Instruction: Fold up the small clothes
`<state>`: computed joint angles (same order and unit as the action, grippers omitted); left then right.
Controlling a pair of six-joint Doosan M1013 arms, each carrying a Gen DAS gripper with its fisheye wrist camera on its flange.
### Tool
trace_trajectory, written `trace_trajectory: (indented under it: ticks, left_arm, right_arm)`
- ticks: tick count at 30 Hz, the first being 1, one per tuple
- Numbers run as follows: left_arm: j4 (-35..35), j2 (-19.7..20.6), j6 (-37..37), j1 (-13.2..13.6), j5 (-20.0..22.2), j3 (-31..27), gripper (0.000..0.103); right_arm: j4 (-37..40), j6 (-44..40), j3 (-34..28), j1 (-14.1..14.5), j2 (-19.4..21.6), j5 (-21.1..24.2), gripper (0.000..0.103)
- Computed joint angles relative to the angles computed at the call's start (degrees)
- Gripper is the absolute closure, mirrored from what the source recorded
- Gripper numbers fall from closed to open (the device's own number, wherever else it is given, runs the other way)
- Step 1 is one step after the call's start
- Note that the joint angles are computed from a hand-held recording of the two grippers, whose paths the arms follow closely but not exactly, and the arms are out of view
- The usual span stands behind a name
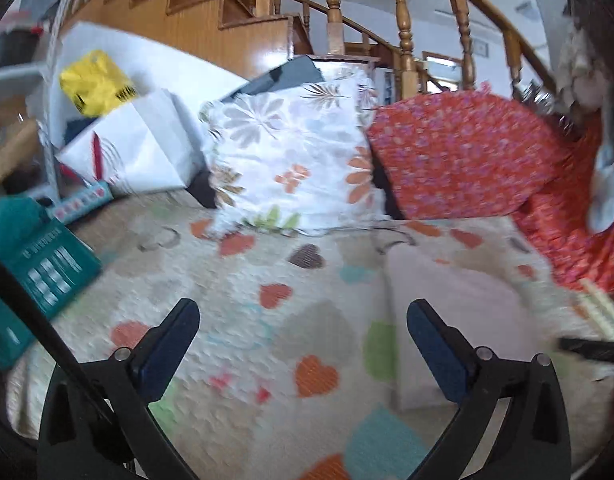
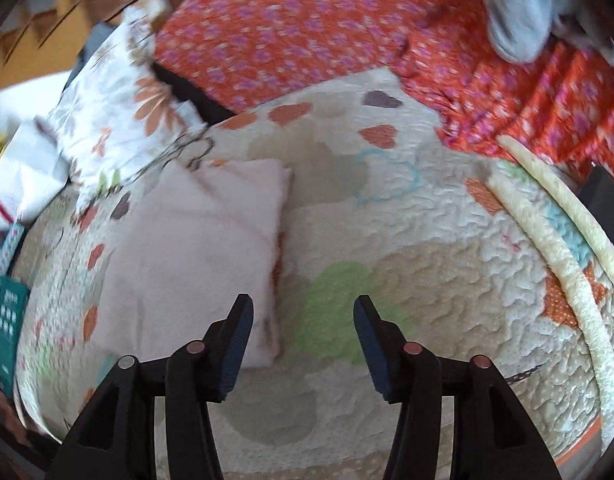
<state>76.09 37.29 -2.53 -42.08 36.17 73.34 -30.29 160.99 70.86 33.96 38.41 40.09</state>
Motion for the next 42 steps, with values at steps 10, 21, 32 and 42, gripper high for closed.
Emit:
trace_trajectory:
  ticks: [10, 21, 32, 42]
  left_arm:
    - [3.3, 0.4, 1.4, -0.3, -3.8, 1.5, 0.0]
    - [-22.2, 5.5, 25.7, 1.0, 5.3, -5.3, 0.0]
    - [-42.5, 9.5, 41.8, 2.4, 9.6, -10.5, 0.0]
    - [-47.9, 10.0, 42.2, 3.2, 8.6, -10.2, 0.0]
  right_arm:
    - [-4.8, -6.9, -5.5, 3.9, 4.3, 4.3, 0.04]
    - [-10.5, -10.0, -9.5, 5.5, 7.5, 7.4, 0.034]
    - [-7.9, -12.6, -10.0, 5.3, 7.9, 7.4, 0.034]
    - [-8.5, -11.2, -9.3, 5.4, 7.4, 6.8, 0.032]
